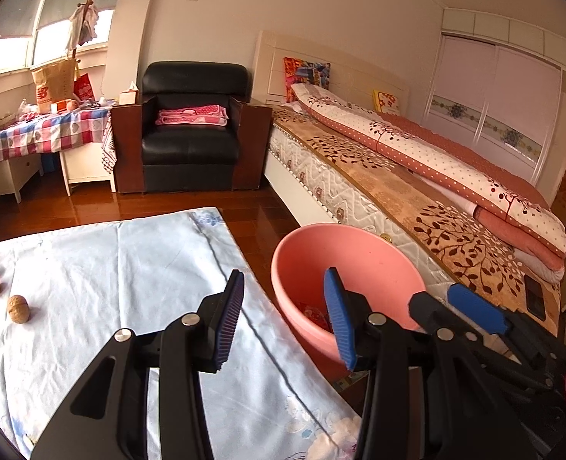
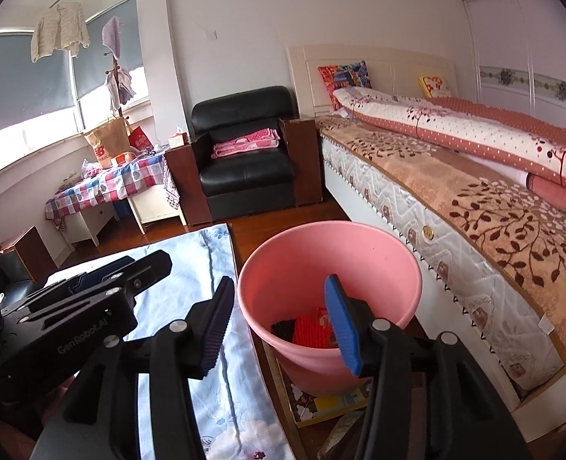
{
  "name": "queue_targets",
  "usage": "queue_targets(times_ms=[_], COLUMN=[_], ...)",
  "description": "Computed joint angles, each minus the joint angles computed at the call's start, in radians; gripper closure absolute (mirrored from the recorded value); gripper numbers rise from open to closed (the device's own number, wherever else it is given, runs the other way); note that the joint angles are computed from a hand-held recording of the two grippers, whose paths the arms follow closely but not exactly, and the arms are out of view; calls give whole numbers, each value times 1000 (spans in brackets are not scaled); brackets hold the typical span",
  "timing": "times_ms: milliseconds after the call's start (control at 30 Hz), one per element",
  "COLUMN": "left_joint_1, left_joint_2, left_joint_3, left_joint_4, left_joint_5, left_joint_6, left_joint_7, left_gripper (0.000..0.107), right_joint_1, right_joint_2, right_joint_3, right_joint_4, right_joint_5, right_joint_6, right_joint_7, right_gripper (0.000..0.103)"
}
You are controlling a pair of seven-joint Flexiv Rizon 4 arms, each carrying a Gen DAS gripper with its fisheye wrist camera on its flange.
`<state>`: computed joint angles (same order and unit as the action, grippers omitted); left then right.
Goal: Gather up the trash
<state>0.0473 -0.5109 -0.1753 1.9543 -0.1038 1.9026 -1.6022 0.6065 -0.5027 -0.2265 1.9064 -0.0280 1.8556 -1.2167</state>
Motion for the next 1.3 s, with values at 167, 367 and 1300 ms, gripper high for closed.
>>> queue_targets(times_ms=[167, 367, 1300], left_joint_1=[4, -6, -79], left_joint_2=[9, 17, 23], left_joint_3=[4, 22, 101], left_joint_4=[18, 25, 40], left_joint_5=[4, -4, -56], left_joint_6=[16, 18, 53], left_joint_7=[-10, -20, -20], left_gripper=[63, 63, 45], right_joint_1=[54, 87, 85], right_joint_2=[6, 6, -6], right_joint_3=[-50, -89, -104], right_joint_4=[14, 20, 17], right_joint_5=[30, 39, 25], right_joint_6=[0, -6, -17], right_joint_7=[0, 9, 21], right_gripper=[52, 52, 49])
